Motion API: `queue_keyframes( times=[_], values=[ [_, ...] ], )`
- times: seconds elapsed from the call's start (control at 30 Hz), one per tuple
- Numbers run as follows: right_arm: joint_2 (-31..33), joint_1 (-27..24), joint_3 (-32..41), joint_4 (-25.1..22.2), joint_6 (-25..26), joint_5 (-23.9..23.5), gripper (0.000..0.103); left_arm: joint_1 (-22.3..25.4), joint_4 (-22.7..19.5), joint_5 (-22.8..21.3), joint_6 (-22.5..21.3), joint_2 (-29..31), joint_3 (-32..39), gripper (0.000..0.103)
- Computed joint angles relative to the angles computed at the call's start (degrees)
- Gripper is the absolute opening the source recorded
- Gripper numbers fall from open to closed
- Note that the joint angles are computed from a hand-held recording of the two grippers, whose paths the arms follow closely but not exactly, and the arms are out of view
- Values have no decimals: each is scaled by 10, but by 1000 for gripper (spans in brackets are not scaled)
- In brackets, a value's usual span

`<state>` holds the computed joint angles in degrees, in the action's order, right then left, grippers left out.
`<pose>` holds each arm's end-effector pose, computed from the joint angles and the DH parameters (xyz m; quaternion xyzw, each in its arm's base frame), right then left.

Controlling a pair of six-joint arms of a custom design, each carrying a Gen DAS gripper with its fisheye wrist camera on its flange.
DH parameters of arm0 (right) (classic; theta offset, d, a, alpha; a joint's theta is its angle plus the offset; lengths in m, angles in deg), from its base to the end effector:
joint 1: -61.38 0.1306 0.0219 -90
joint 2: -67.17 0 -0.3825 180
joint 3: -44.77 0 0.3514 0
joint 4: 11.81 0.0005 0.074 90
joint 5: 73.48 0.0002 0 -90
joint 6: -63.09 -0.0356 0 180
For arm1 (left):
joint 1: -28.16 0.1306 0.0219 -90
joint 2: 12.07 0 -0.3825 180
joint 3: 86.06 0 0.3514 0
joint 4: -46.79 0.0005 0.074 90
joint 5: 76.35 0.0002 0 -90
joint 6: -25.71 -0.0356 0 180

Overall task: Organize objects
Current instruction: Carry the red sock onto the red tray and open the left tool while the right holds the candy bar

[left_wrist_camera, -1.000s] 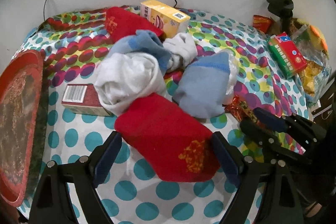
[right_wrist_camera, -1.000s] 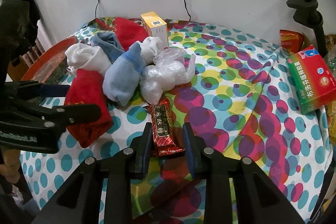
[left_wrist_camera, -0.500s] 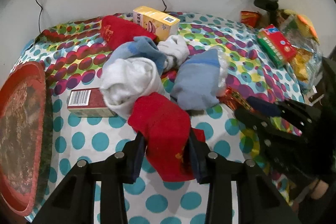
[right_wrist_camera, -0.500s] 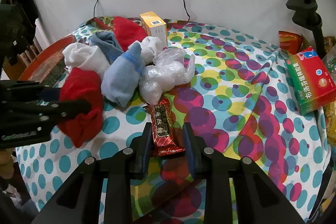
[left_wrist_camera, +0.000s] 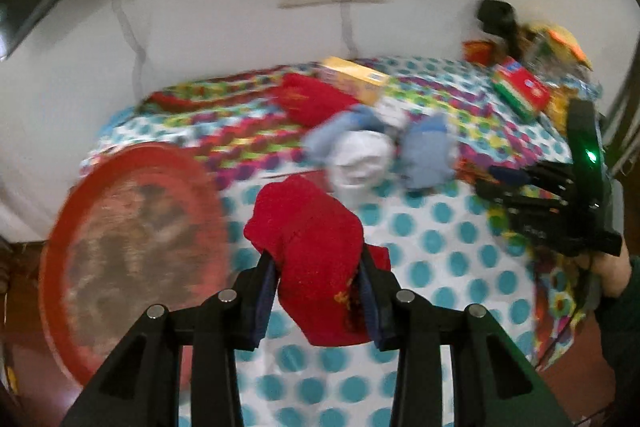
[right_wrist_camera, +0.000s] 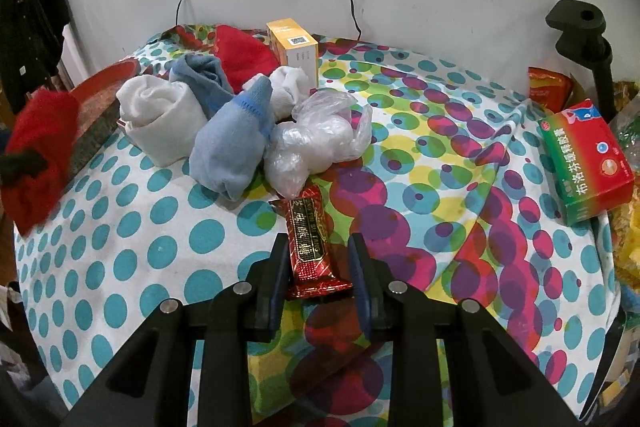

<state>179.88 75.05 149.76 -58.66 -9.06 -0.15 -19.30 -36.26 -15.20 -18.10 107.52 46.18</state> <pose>0.5616 0.1466 0.3480 -0.2984 0.8951 0.1270 0.3059 0.4103 -0.4225 0.4410 -0.0318 0.9548 0.0477 0.2918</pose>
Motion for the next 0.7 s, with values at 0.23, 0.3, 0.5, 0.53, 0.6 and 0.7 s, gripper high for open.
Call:
queue_keyframes(
  times=[0.23, 0.3, 0.5, 0.53, 0.6, 0.7],
  values=[
    [-4, 8, -5, 5, 5, 22, 27, 49, -17, -29, 62, -99, -125, 38],
    [-5, 10, -6, 5, 1, 30, 28, 71, -14, -33, 70, -127, -165, 38],
    [-4, 11, -4, 5, 1, 32, 28, 144, 14, -17, 78, -196, -281, 38],
    [-4, 11, -4, 5, 1, 32, 27, 155, 20, -12, 78, -206, -297, 38],
    [-4, 12, -4, 5, 2, 35, 27, 172, 24, -11, 77, -222, -322, 38],
    [-4, 12, -3, 4, 2, 36, 28, 193, 29, -10, 68, -240, -353, 38]
  ],
)
